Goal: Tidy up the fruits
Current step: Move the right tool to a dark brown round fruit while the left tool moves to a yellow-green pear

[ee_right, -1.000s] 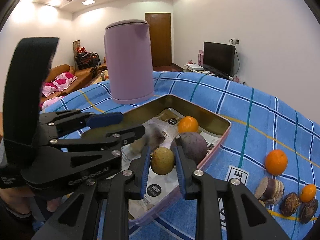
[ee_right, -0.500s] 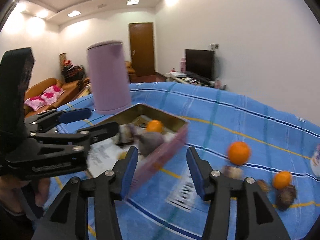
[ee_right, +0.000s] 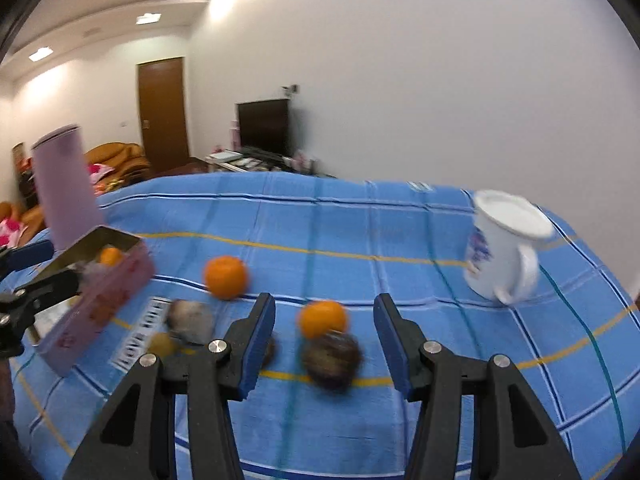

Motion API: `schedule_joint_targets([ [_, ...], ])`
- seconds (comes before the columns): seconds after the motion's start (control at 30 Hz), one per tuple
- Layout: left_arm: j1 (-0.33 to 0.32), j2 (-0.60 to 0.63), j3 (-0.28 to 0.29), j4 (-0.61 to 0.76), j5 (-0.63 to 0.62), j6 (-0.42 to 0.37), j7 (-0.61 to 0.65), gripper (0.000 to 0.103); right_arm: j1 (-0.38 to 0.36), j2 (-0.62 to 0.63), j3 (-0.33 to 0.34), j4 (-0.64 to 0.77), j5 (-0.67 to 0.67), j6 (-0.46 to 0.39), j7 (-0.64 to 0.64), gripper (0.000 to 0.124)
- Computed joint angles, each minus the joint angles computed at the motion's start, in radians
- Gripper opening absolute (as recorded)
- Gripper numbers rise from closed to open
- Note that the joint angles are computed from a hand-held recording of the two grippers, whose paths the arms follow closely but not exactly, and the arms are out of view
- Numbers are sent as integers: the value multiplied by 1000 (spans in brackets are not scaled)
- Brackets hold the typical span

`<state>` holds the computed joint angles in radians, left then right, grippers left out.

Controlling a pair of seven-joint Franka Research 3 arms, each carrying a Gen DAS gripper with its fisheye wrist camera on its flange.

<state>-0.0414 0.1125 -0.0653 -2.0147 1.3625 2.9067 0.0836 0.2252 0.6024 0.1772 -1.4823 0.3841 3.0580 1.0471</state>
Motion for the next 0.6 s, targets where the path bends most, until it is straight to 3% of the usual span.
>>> schedule_joint_targets([
  [0.07,-3,29,-8,26,-50,3,54,88,-5,4,-13,6,3,-25,17,53],
  [0.2,-24,61,-3,45,-100,-9,104,88,-69,7,49,13,56,-98,-26,53],
  [0.33,-40,99,-5,60,-189,-17,213,86,-52,13,26,38,68,-160,-24,53],
  [0.5,-38,143,-14,70,-392,9,414,64,-8,45,-28,106,24,-272,-4,53],
  [0.6,-15,166,-38,71,-554,27,552,59,31,74,-75,158,-31,-336,42,53],
])
